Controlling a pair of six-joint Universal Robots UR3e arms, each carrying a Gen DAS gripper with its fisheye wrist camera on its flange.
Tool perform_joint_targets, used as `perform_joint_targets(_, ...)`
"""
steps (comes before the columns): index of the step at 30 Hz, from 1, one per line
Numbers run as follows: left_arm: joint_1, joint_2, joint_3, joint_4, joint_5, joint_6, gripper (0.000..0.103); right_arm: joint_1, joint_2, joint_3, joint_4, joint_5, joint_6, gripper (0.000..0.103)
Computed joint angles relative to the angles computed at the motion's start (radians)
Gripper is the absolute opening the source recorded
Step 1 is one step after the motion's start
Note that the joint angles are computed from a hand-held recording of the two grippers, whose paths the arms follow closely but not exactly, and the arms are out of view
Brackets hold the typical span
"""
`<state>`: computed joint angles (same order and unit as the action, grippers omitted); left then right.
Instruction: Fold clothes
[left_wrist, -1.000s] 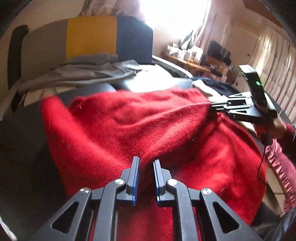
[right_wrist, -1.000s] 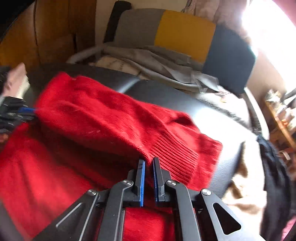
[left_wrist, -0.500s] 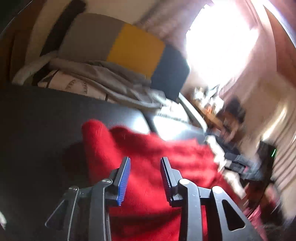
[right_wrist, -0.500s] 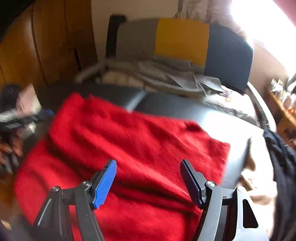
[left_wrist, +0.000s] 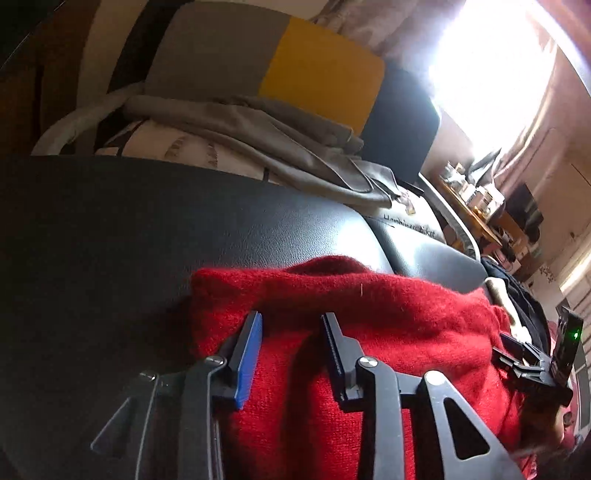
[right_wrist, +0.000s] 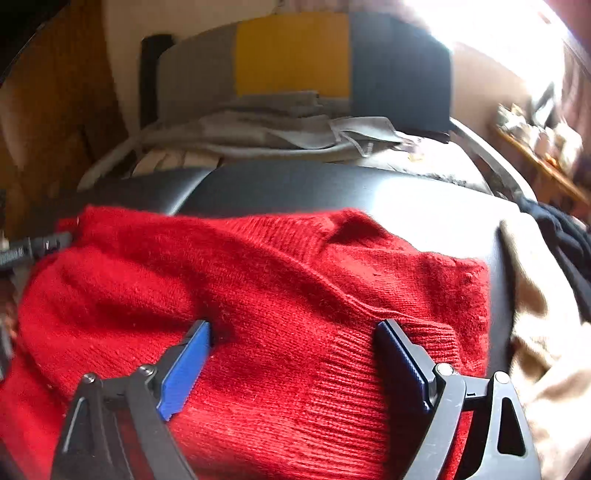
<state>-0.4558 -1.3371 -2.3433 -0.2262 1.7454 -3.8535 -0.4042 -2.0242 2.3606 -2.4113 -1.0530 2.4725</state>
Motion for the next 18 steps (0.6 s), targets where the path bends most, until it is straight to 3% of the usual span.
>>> perform_joint_targets(2,-0.041,0.007,0.025,-0.049,0.060,-0.035,0.030,0.028,0.015,-0.005,-0.028,-0.024,0.021,0.093)
perform_joint_targets(4,-0.102,0.045,0.042,-0.104,0.134,-0.095,0.037,0.032,0.021,-0.012,-0.020,-0.018,0.018,0.097)
perform_joint_targets(6,-0.178,0.100,0.036,-0.117,0.194,-0.156,0.037,0.026,0.024,-0.017,-0.005,-0.002,0.010,0.099)
perform_joint_targets(8,-0.271,0.103,0.051,-0.113,0.259,-0.188,0.040,0.029,0.032,-0.016,-0.019,0.004,0.011,0.100)
perform_joint_targets(10,-0.363,0.056,0.129,-0.192,0.313,-0.184,0.040,0.011,0.025,-0.015,0.005,0.018,-0.012,0.103)
perform_joint_targets(14,-0.518,-0.064,0.280,-0.330,0.390,-0.175,0.040,-0.075,-0.098,-0.052,0.234,0.077,-0.116,0.102)
perform_joint_targets(16,-0.543,-0.099,0.313,-0.378,0.391,-0.185,0.041,-0.196,-0.256,-0.083,0.528,0.166,-0.276,0.102)
perform_joint_targets(18,-0.521,-0.116,0.298,-0.406,0.341,-0.206,0.042,-0.276,-0.379,-0.098,0.750,0.179,-0.421,0.102)
